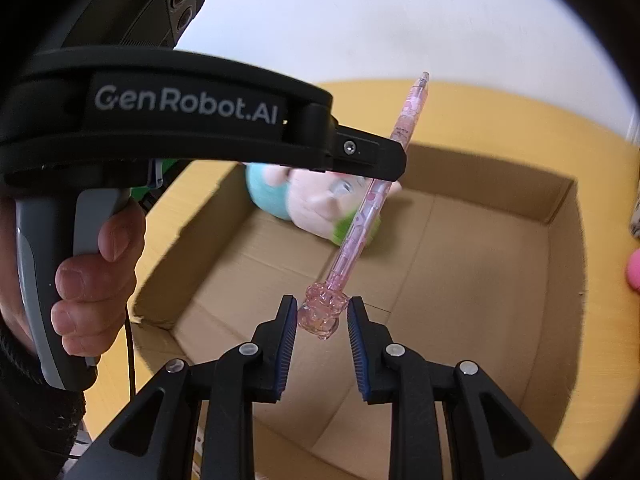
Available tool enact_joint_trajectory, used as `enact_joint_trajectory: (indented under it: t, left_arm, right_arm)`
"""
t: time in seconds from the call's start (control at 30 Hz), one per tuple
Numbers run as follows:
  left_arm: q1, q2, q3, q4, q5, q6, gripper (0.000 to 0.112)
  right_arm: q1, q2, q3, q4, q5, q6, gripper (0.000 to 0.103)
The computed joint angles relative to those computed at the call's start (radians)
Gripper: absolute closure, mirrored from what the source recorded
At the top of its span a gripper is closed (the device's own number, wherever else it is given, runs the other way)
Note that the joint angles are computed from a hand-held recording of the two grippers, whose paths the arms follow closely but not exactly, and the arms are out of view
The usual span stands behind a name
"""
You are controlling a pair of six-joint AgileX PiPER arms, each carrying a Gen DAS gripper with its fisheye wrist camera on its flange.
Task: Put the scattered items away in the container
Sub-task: 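Lift the pink pen with the left gripper and carry it over the box, then open the left gripper to drop the pen in the box, withdraw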
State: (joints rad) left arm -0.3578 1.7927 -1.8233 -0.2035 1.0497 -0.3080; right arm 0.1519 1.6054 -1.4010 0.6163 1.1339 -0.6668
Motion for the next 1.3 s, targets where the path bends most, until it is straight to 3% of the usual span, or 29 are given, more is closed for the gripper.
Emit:
enact_joint_trajectory:
  t: [0.37,0.67,0.7,0.8,0.87,1.0,1.07,1.17,1.3]
  left_arm:
    - [0.048,0.215,-0.033,-0.116,-0.032,0.038,0.103]
    - [0.038,0.302,-0.104,-0.078,-0.014,-0.004,0.102]
    - [0.037,0.287,-0.084,-0.078,-0.030,-0.006,0.100]
    - [0.034,0.228,-0.029,-0.071,-0.068,-0.014,0.071]
    - [0.023,0.153,0.029,-0.038,-0.106,-0.027,0.053]
    - [-0.047,-0.046,0.166,0.125,-0.172,-0.097,0.037]
    - [-0.121,-0.177,0.256,0.289,-0.195,-0.199,0.027]
    - [-0.261,-0.330,0.360,0.543,-0.160,-0.376,0.024]
    - [-0.536,-0.500,0.513,0.881,-0.012,-0.683,0.010]
  right_arm:
    - [-0.020,0.248,-0.095,-0.079,0.037,0.093,0.081]
    - [-0.038,0.304,-0.105,-0.087,0.029,0.133,0.081]
    - [-0.038,0.297,-0.098,-0.092,0.023,0.135,0.077]
    - [-0.053,0.250,-0.052,-0.089,-0.007,0.122,0.058]
    - [-0.073,0.204,-0.016,-0.076,-0.018,0.106,0.054]
    - [-0.116,0.030,0.104,-0.065,-0.061,0.046,0.046]
    - [-0.112,-0.051,0.136,-0.083,-0.087,0.046,0.044]
    - [-0.182,-0.228,0.242,-0.048,-0.100,-0.024,0.035]
    - [-0.234,-0.450,0.380,0.000,-0.095,-0.039,0.028]
